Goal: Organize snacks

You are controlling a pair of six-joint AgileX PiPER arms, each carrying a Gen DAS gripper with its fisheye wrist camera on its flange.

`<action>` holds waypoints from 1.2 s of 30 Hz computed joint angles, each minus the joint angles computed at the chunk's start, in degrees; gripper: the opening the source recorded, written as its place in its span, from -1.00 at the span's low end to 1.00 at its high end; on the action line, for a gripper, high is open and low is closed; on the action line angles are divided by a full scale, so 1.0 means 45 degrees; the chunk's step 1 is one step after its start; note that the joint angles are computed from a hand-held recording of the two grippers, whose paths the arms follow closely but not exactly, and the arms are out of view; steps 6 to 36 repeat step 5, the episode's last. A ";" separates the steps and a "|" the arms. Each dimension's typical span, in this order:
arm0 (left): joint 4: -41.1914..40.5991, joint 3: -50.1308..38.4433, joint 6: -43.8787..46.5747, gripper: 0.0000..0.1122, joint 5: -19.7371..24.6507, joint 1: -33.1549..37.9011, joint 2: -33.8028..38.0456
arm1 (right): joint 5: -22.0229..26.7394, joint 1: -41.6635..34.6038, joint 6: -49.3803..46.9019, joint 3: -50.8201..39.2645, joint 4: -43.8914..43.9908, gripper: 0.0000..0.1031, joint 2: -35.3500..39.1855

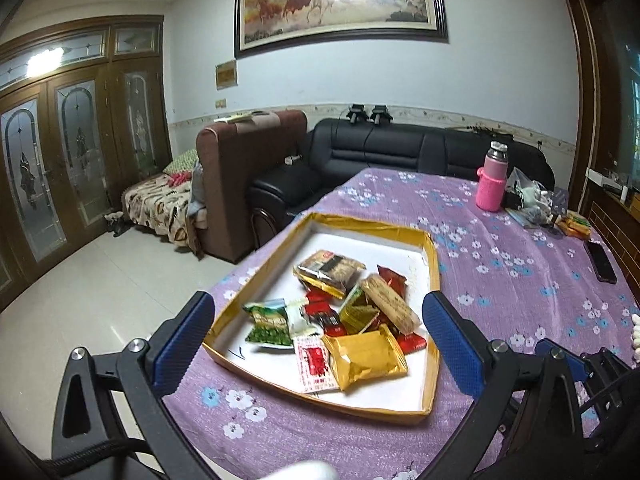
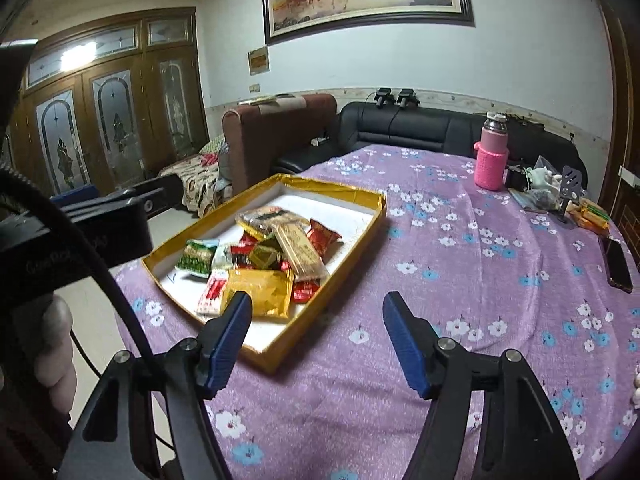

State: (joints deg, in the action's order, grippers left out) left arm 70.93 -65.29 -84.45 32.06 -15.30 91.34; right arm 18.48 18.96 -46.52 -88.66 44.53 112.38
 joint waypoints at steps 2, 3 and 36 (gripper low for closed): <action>-0.0612 -0.0120 0.0445 0.84 -0.0069 0.0069 0.0116 | 0.0067 0.0010 0.0288 -0.0032 -0.0337 0.32 0.0107; -0.0877 -0.0172 0.0642 0.84 -0.0122 0.0123 0.0153 | 0.0122 -0.0017 0.0249 -0.0037 -0.0272 0.32 0.0146; -0.1388 -0.0297 0.1032 0.84 -0.0169 0.0218 0.0221 | 0.0185 -0.0106 0.0069 -0.0011 -0.0032 0.32 0.0171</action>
